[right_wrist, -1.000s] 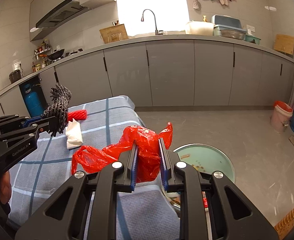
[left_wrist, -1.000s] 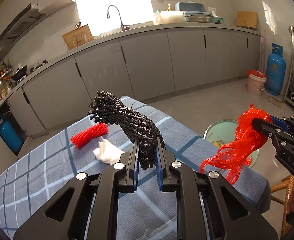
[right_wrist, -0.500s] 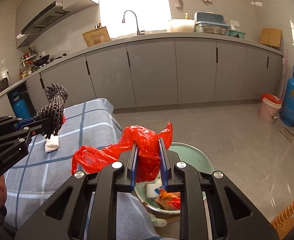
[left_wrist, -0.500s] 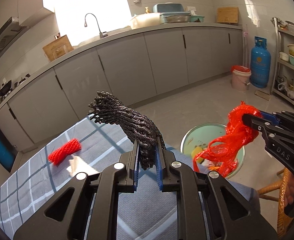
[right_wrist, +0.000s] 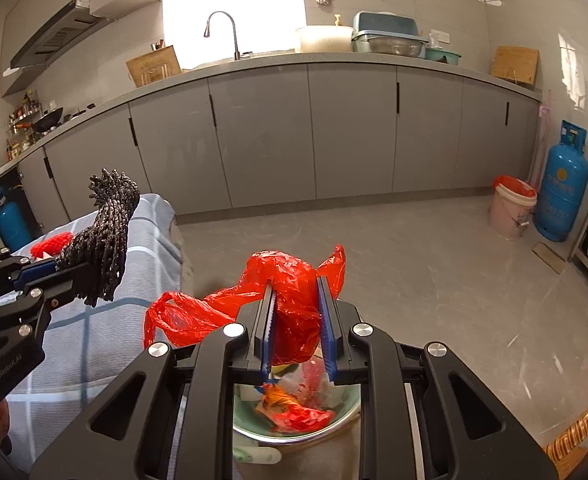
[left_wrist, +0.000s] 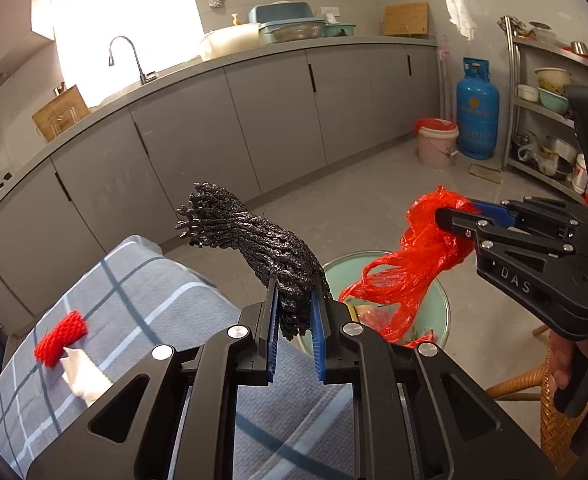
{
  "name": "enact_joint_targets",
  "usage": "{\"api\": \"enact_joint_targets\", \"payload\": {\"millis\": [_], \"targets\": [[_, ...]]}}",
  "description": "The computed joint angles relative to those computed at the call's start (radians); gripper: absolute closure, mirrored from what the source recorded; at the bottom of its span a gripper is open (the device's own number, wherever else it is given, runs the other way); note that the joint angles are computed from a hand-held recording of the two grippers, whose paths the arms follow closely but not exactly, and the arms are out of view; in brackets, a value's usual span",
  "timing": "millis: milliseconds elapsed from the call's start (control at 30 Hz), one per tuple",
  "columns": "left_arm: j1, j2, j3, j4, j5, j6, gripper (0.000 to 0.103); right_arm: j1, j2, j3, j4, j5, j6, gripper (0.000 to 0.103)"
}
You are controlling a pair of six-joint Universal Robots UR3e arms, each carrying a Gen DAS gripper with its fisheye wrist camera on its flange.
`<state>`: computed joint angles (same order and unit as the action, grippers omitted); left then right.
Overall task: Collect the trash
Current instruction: 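Lift the bag and scrubber and carry them over the green bucket, then open both tools to drop bag and scrubber into the bucket, then move both tools back over the red net and white tissue on the table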
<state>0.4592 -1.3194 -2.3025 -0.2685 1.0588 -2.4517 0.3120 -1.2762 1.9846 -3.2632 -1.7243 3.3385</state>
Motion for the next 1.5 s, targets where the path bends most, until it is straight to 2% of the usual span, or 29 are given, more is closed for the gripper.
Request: {"api": "enact_joint_targets", "payload": {"millis": [133, 500, 567, 600, 633, 667, 900, 967, 1200, 1500], "targets": [[-0.070, -0.094, 0.019, 0.078, 0.050, -0.026, 0.088, -0.033, 0.016, 0.004, -0.010, 0.006, -0.010, 0.082], [-0.168, -0.259, 0.070, 0.165, 0.102, -0.042, 0.087, -0.089, 0.109, -0.066, -0.001, 0.047, -0.040, 0.081], [-0.180, -0.285, 0.079, 0.181, 0.113, -0.037, 0.082, -0.094, 0.134, -0.082, -0.004, 0.050, -0.047, 0.076], [-0.187, -0.298, 0.075, 0.207, 0.129, -0.043, 0.077, -0.099, 0.149, -0.085, -0.018, 0.048, -0.047, 0.070], [-0.195, -0.308, 0.076, 0.217, 0.147, -0.047, 0.056, -0.102, 0.157, -0.087, -0.022, 0.042, -0.042, 0.046], [-0.195, -0.314, 0.070, 0.238, 0.156, -0.054, 0.048, -0.105, 0.162, -0.082, -0.037, 0.037, -0.035, 0.035], [-0.181, -0.326, 0.059, 0.260, 0.178, -0.064, 0.043, -0.118, 0.156, -0.030, -0.056, 0.044, -0.011, 0.036], [-0.172, -0.325, 0.058, 0.258, 0.183, -0.069, 0.038, -0.113, 0.151, -0.017, -0.062, 0.041, -0.007, 0.036], [-0.140, -0.292, 0.038, 0.240, 0.169, -0.068, 0.036, -0.085, 0.129, -0.017, -0.043, 0.025, 0.010, 0.036], [-0.097, -0.221, 0.006, 0.205, 0.142, -0.063, 0.027, -0.042, 0.094, -0.021, -0.012, -0.004, 0.015, 0.036]]}}
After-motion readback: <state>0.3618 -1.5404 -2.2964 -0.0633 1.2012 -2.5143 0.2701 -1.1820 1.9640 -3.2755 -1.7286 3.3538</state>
